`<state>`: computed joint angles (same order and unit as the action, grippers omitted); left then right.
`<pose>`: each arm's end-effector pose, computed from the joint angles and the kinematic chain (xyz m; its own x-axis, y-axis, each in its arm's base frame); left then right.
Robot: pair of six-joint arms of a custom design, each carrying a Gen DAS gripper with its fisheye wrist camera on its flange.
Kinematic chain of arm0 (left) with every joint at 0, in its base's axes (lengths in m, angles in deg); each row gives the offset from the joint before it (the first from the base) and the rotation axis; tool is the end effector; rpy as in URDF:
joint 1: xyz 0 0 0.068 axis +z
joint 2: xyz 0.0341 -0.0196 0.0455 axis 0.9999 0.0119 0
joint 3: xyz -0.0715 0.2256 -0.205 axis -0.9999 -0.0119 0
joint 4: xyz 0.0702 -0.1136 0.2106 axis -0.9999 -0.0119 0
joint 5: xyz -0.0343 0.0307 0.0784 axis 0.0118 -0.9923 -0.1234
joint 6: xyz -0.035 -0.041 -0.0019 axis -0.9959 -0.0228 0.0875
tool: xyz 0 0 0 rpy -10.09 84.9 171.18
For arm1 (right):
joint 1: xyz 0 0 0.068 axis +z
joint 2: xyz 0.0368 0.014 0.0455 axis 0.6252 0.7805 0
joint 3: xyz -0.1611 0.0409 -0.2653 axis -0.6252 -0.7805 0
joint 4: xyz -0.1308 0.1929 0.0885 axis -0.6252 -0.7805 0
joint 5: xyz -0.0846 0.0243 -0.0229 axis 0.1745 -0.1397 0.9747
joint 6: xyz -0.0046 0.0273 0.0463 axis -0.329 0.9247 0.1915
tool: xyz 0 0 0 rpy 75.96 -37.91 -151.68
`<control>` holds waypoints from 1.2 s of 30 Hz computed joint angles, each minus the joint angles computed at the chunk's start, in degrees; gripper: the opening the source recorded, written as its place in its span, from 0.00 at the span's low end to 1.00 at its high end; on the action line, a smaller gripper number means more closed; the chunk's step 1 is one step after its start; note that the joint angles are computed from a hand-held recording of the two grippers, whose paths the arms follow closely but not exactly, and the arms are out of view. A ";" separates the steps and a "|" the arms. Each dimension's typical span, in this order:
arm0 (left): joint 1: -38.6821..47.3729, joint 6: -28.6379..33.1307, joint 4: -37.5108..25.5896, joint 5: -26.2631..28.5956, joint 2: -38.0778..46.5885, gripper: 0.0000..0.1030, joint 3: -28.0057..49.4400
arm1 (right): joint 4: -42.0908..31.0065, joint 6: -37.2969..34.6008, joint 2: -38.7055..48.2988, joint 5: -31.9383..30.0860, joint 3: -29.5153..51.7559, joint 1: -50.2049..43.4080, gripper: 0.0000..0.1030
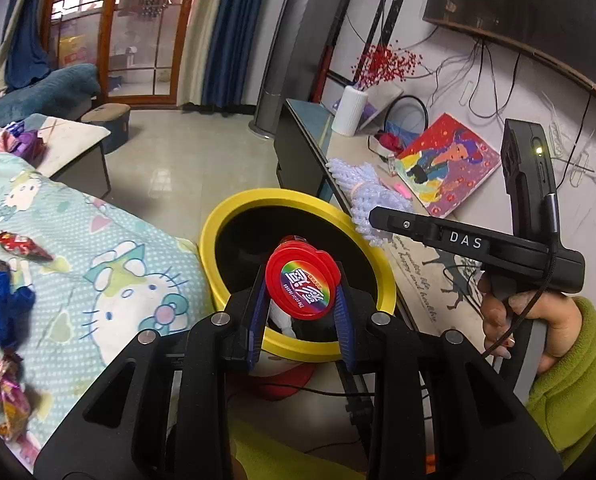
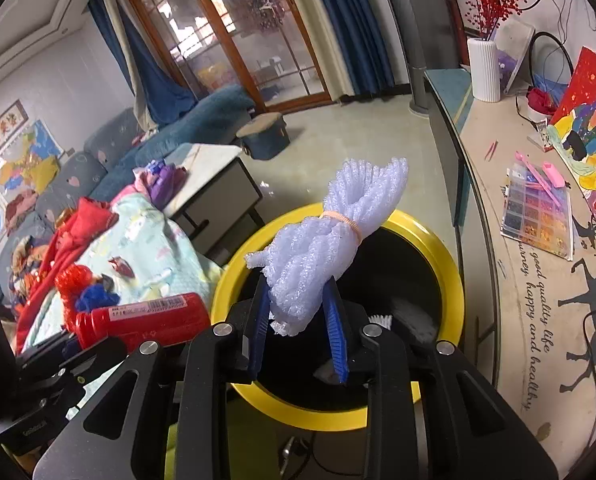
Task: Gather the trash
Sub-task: 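Carry the red canister and lavender mesh in both tools over the bin, then open both tools to drop the canister and mesh into the bin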
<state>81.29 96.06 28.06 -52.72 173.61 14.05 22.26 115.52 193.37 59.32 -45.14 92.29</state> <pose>0.2522 -0.0548 0.0271 -0.6263 0.2701 -0.7313 0.6147 0.7481 -0.2501 0.2143 0.2623 0.0207 -0.6842 0.3243 -0.6532 0.0969 0.9282 0.3592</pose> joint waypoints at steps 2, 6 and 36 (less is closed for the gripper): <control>-1.21 -0.45 -0.50 -0.91 0.68 0.22 0.93 | 1.01 0.13 0.51 -0.97 -0.30 -0.52 0.26; -3.04 -1.21 -1.78 -2.33 2.14 0.22 2.98 | 2.29 0.51 1.68 -2.25 -0.60 -1.31 0.26; -3.09 -6.08 -2.07 -5.38 5.51 0.88 6.79 | 3.85 5.01 2.49 1.60 -2.54 -1.81 0.68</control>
<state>78.20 89.98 25.99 -58.10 179.12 20.84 26.11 120.54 195.85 60.91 -47.68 90.48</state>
